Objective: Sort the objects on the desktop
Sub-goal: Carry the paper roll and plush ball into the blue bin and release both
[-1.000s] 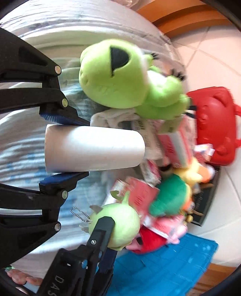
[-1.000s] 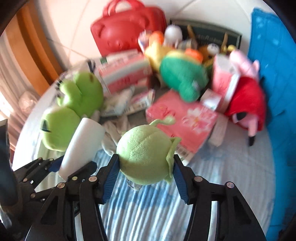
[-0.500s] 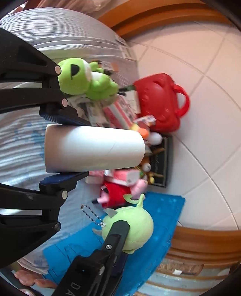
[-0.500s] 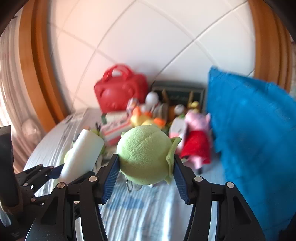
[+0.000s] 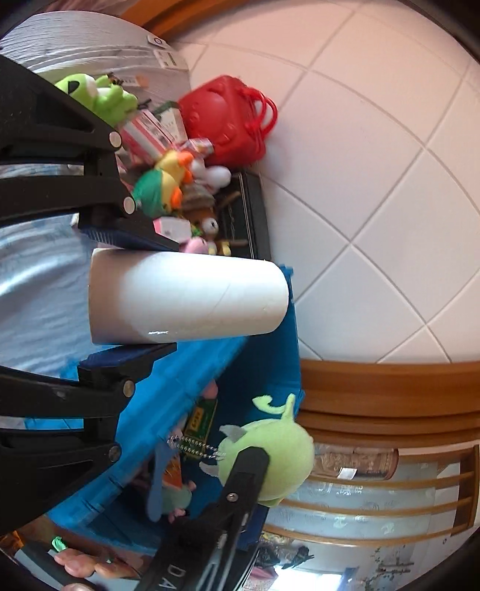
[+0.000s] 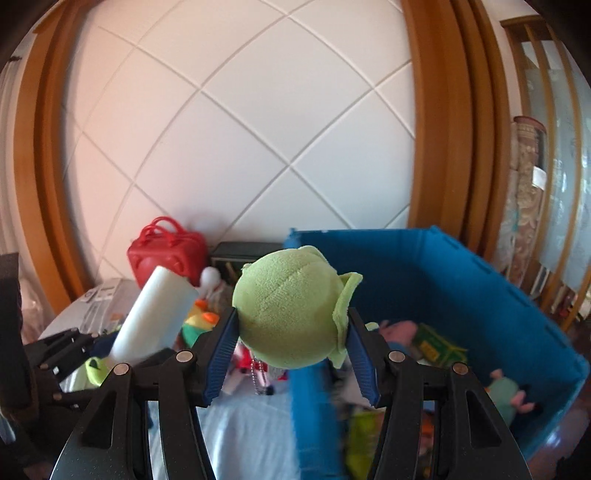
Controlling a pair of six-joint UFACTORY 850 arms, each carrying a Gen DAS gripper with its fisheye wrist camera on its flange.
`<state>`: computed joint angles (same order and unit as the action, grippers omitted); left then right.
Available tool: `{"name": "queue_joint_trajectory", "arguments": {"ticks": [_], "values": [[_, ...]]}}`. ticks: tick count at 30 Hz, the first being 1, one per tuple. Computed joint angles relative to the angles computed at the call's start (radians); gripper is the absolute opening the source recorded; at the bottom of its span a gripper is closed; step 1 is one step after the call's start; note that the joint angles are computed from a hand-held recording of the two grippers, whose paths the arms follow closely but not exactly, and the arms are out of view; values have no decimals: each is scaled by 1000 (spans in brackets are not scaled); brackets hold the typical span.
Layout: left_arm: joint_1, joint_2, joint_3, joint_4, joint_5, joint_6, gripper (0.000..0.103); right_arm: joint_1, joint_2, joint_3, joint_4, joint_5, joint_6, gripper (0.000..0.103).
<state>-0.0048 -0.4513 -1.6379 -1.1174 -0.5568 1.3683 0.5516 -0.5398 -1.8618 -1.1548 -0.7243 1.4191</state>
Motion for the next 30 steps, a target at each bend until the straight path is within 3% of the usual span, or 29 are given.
{"name": "queue_joint_trajectory", "arguments": {"ticks": [7,12,18,26,30], "values": [[-139,-30,-127,270,-62,-296,45,-119,119,134,101,-13,-155,57],[-244,-112,-263,545,-166,-549,45,-211,143,183,250,-13,-351,57],[-332,-264,-453,821,-370,-800,45,-296,152,237,428,-21,-557,57],[-375,-329,-520,944,-488,-890,45,-356,167,290,570,-32,-729,57],[-383,-326,-504,952,-488,-895,45,-368,169,304,606,-55,-777,57]]}}
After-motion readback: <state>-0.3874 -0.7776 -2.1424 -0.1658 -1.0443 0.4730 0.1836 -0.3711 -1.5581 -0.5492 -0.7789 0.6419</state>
